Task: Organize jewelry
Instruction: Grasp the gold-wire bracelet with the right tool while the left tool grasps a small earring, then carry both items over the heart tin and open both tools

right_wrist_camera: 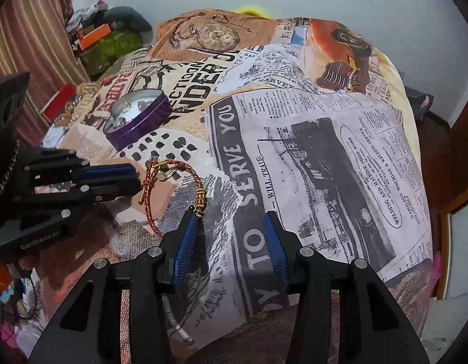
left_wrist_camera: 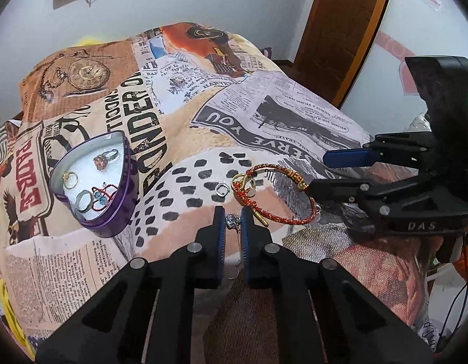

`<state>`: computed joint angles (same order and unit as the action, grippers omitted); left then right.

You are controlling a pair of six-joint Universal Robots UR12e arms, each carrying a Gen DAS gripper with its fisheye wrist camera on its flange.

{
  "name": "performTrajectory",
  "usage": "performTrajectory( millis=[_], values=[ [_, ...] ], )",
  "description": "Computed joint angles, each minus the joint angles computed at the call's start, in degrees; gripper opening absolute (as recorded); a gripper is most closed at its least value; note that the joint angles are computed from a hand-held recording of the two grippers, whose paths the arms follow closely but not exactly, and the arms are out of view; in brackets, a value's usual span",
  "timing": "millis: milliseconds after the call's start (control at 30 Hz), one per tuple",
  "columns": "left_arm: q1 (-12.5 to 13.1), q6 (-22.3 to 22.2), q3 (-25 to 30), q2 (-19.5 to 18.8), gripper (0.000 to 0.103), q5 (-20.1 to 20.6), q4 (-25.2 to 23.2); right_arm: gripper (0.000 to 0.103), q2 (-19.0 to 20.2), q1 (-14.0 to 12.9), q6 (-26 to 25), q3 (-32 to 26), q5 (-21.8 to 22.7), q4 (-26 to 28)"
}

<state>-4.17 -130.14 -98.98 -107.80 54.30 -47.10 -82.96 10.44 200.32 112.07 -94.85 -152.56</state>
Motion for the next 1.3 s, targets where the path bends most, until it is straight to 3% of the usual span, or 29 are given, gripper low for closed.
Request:
performTrajectory(
  millis=[267,367,467,500,533,800,1300],
  values=[
    [1.51,-1.73,-0.92,0.93,0.009,-1.25,2.42,0.042,1.57,0.31,-2.27,-1.11,1.26,-2.67],
    [2.16,-2.54,-0.98,1.08,0.009,-1.76,2.77,0.041,2.77,1.52,-3.71,-2.41,-1.91,-1.38],
    [2.73,-3.4,-1.23,1.17,0.009,-2.18,2.92,0.024,3.49,2.57,-5.28,-2.78,-3.99,-1.55],
    [2.9,-3.73,-1.33,1.18,0.009,-2.24,3.03,0.012,3.55,2.65,-5.75,-2.84,-3.87,-1.61],
    [3.05,-3.97,-1.39,1.17,0.009,-2.31,3.01,0.01,3.69,2.87,-6.09,-3.01,-4.17,-1.51],
    [3.69,-5.46,-1.78,1.61,0.009,-3.32,4.38,0.006,3.53,3.25,-5.58,-3.28,-4.92,-4.09],
    [5.54,-10.42,-0.75,1.9,0.009,-5.92,11.26,0.006,4.44,4.07,-6.48,-7.23,-5.68,-9.43]
  ],
)
